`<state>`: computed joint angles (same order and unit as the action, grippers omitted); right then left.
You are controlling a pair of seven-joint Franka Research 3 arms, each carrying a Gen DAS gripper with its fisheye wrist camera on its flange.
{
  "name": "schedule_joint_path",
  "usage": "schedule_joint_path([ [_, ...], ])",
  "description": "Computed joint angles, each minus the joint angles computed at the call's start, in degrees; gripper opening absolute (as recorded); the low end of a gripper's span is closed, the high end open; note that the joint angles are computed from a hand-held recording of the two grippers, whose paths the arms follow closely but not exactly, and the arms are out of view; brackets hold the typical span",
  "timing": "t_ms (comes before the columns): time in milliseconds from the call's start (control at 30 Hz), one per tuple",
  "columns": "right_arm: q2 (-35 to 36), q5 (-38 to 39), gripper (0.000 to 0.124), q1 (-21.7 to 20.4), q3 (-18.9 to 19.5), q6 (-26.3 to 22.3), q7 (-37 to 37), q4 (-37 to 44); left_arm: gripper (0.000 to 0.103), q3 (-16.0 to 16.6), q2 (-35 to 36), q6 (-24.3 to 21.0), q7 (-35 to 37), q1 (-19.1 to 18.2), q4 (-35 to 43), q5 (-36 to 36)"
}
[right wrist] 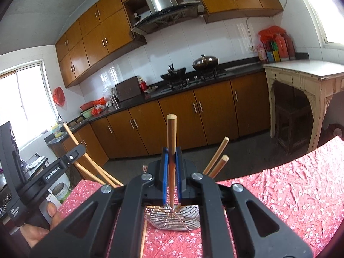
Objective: Organize utensils
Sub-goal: 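Lower the left tool's chopstick into the wire holder while the right tool inserts its chopstick, then open the left tool releasing its chopstick while the right tool opens too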
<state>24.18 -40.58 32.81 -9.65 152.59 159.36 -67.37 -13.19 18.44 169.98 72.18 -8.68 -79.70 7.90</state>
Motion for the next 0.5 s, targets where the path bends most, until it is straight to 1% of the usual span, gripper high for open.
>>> schedule_joint_path([
  [67, 0.73, 1.73, 0.008, -0.61, 0.73, -0.64, -1.21, 0.63, 0.007, 0.07, 0.16, -0.78, 0.07, -0.13, 0.29, 0.19],
  [233, 2.28, 4.73, 0.008, -0.91, 0.92, -2.42, -3.14, 1.88, 0.007, -0.74, 0.32, -3.06, 1.81, 0.38, 0.71, -0.80],
  [300, 2.19, 4.91, 0.011, -0.52, 0.50, -3.06, -3.01, 1.59, 0.007, -0.94, -0.14, -3.13, 2.45, 0.70, 0.11, -1.60],
  [367, 1.71, 3.60, 0.012, 0.31, -0.39, -3.60, -1.56, 0.95, 0.007, -2.11, -0.90, -2.61, 4.30, 1.91, -0.90, -3.65],
  [400, 1.40, 3.00, 0.014, 0.56, -0.55, -3.78, -0.96, 0.62, 0.009, -2.15, -1.14, -2.42, 4.68, 2.08, -1.19, -4.17],
  [433, 0.96, 2.24, 0.019, 0.81, -0.75, -3.92, -0.14, 0.18, 0.011, -2.03, -1.60, -2.09, 4.85, 2.22, -1.75, -4.55],
  [467, 0.43, 1.36, 0.022, 1.00, -0.91, -4.06, 0.68, -0.39, 0.017, -1.94, -2.06, -1.69, 5.00, 2.33, -2.37, -4.88],
  [500, -0.04, 0.04, 0.028, 1.37, -1.17, -4.38, 1.76, -0.80, 0.026, -1.62, -2.59, -1.26, 4.74, 2.29, -2.95, -4.96],
])
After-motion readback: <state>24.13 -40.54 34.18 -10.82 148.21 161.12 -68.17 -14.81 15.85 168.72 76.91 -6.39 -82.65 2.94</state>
